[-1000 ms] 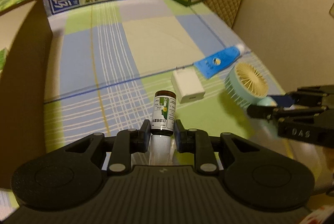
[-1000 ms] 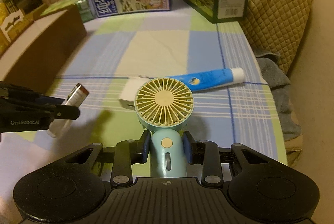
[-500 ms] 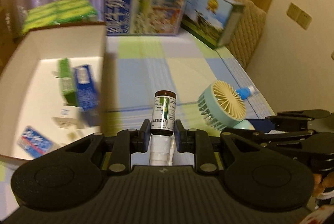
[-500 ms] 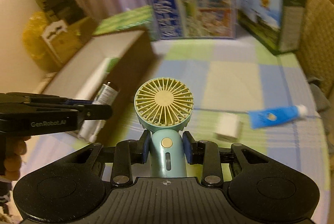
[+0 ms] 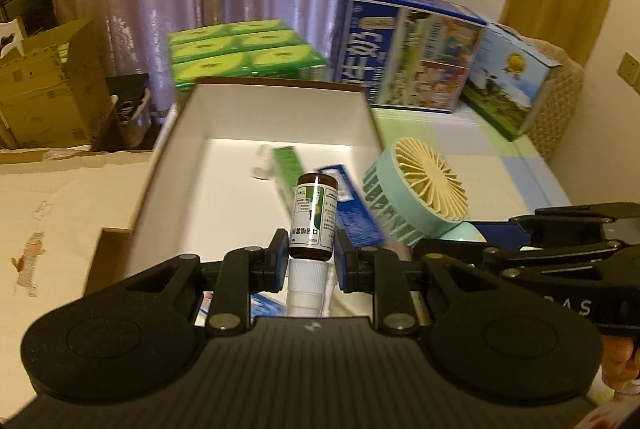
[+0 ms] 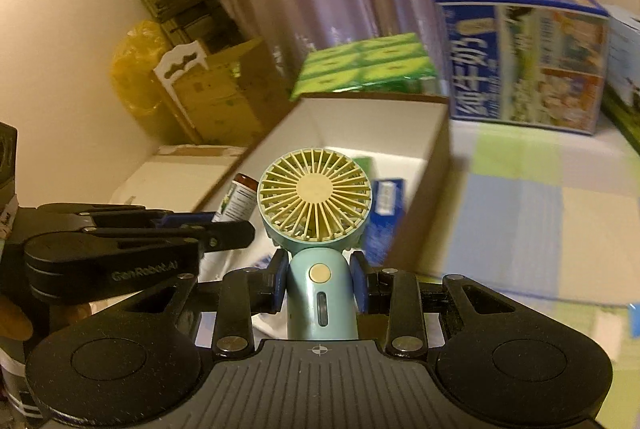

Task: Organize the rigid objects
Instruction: 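Carry the dropper bottle and mint fan over the shoebox with both tools, then lower both items into the shoebox and open both tools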

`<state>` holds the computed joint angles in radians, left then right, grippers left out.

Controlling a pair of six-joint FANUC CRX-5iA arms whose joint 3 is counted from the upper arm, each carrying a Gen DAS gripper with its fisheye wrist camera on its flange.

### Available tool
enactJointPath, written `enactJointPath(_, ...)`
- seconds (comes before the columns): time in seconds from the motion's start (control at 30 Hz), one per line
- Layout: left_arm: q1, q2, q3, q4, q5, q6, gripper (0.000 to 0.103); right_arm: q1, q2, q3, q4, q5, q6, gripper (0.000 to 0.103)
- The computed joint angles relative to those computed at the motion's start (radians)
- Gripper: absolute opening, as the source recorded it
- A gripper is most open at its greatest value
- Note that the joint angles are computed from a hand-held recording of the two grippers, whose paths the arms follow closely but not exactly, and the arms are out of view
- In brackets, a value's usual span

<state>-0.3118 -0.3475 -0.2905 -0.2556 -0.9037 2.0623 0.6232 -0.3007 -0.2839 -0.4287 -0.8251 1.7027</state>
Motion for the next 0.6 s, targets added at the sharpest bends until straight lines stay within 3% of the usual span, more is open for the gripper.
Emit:
enactJointPath(0.3,0.206,0.039,-0.055,0.167,0.056,-0.257,0.020,0.132,0.163,0.046,0.154,0.091,-0.187,0.030)
enactJointPath(0.6,0.300,0.148,-0.044,0.257,0.086,-0.405,0.020,0.132,0.308,0.134,0.184,0.095,-0.255,0.030)
